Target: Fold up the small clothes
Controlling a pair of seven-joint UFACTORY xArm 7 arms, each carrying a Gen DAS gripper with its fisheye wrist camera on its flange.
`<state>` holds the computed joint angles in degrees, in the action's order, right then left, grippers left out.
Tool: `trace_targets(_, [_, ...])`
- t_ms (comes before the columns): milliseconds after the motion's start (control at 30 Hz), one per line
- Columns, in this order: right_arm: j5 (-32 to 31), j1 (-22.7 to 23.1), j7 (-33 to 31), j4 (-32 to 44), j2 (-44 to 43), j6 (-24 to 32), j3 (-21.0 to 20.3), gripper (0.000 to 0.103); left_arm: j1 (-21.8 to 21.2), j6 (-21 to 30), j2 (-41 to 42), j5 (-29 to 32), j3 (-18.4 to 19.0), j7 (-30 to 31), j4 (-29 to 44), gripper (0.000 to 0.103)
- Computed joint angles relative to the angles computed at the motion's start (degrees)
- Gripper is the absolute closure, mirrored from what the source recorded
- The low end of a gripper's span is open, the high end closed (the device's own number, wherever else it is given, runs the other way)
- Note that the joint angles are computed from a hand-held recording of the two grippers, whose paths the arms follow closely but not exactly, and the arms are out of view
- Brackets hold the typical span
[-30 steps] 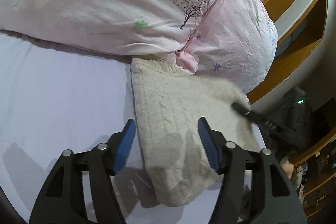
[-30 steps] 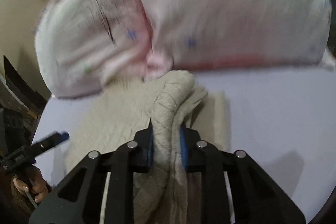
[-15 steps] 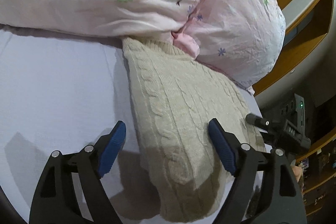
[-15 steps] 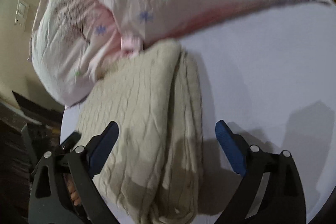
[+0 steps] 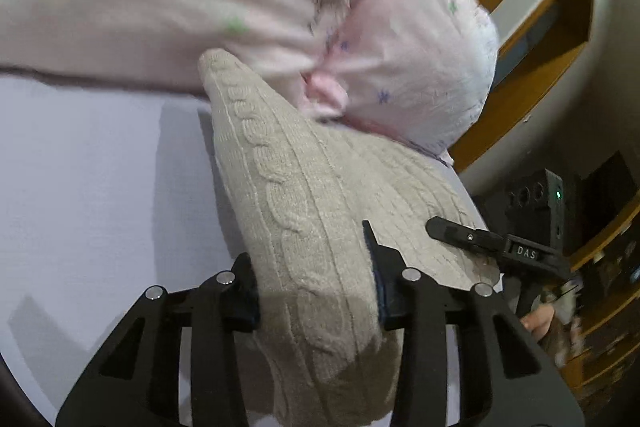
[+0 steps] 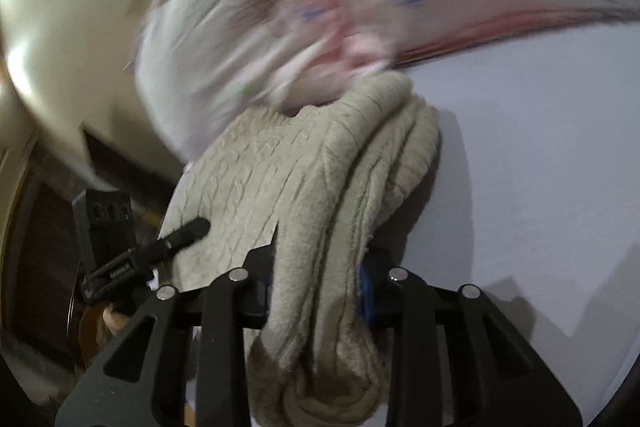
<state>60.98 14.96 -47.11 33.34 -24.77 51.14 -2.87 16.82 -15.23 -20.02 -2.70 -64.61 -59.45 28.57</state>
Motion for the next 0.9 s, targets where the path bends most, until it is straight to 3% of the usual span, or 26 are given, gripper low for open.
trace_targets(67, [-4.55, 1.0, 3.29, -0.04, 1.17, -5.73, 5.33, 0.068, -6.59, 8.07, -4.42, 0.52, 6.22, 0.01, -1.94, 0.051])
trace_targets(100, [-6.2, 1.57, 5.07, -0.42, 0.96, -8.07, 6.29, 0.058, -8.79, 11.74, -4.46, 1.13, 8.62, 0.02, -2.27, 0.046])
trace_targets(133, [-7.38, 1.97, 7.01, -1.5, -0.82, -11.08, 7.26, 0.053, -12.56, 13.02, -4.47, -0.07, 12.04, 0.26, -3.67, 0.044])
trace_targets(167, [-8.81, 2.43, 8.98, -2.88, -3.53, -14.29, 7.97, 0.05, -13.93, 12.56, -6.55, 0.31, 13.1, -1.89, -5.17, 0.041])
trace_targets(233, [-7.97, 2.96, 9.91, -6.78, -12.55, -19.85, 8.52, 0.041, -14.03, 17.96, -14.96, 0.6, 11.45, -5.7, -6.14, 0.041])
trace_targets(267, [-4.78, 5.86, 7.73, -7.79, -15.81, -19.64, 5.5, 0.028, -14.57, 20.32, -19.53, 2.43, 11.05, -8.01, -6.36, 0.041])
trace_targets(300, [-3.22, 7.37, 6.21, -7.74, -17.41, -17.02, 2.94, 0.019, -15.32, 20.27, -21.7, 1.87, 10.67, -8.22, -6.41, 0.04])
trace_targets(367, [-1.87, 13.76, 5.29, -6.3, -17.25, -8.68, -4.07, 0.014, -15.63, 15.81, -20.37, 3.27, 10.26, -9.37, -5.96, 0.037])
trace_targets(433, [-2.54, 13.89, 8.19, -5.3, -13.26, -5.45, -2.87, 0.011, -13.81, 13.37, -16.3, 5.57, 8.24, -9.89, -3.56, 0.031])
trace_targets(467, [-3.11, 12.51, 10.95, -4.92, -10.82, -6.87, 0.19, 0.011, -10.57, 14.2, -14.6, 7.22, 5.27, -10.37, -1.51, 0.028])
trace_targets(500, [-2.34, 11.16, 11.59, -4.84, -7.72, -8.6, 1.95, 0.012, -7.79, 16.32, -14.65, 8.57, 2.56, -11.26, 0.11, 0.027])
trace_targets(567, [2.11, 12.09, 9.56, -5.42, -6.45, -10.61, 0.06, 0.015, -2.27, 22.23, -12.75, 12.21, -2.5, -11.53, 4.4, 0.027])
trace_targets(600, [0.98, 10.65, 11.68, -5.74, -7.59, -9.21, 0.47, 0.02, -2.19, 24.35, -13.3, 13.05, -2.98, -12.07, 5.19, 0.027])
trace_targets(667, [-2.5, 10.21, 14.78, -6.98, -12.4, -8.28, 0.39, 0.02, -7.28, 26.5, -14.89, 13.39, 0.47, -12.74, 4.27, 0.027])
trace_targets(733, [-4.85, 8.77, 15.54, -10.21, -20.28, -9.16, 2.84, 0.003, -12.88, 28.1, -17.72, 13.26, 3.79, -14.21, 2.14, 0.023])
trace_targets(767, [-5.73, 9.13, 15.89, -12.01, -23.73, -10.17, 3.11, 0.002, -16.36, 30.69, -19.69, 12.78, 5.22, -15.38, 0.92, 0.017])
trace_targets(800, [-7.37, 9.1, 16.39, -13.12, -26.02, -11.09, 3.08, 0.002, -18.73, 34.85, -21.8, 12.15, 5.31, -16.89, 0.44, 0.012])
trace_targets(900, [-17.41, 3.72, 27.17, -17.67, -34.61, -12.06, 11.38, 0.002, -20.35, 44.37, -22.19, 13.1, 3.71, -20.82, 1.73, 0.007])
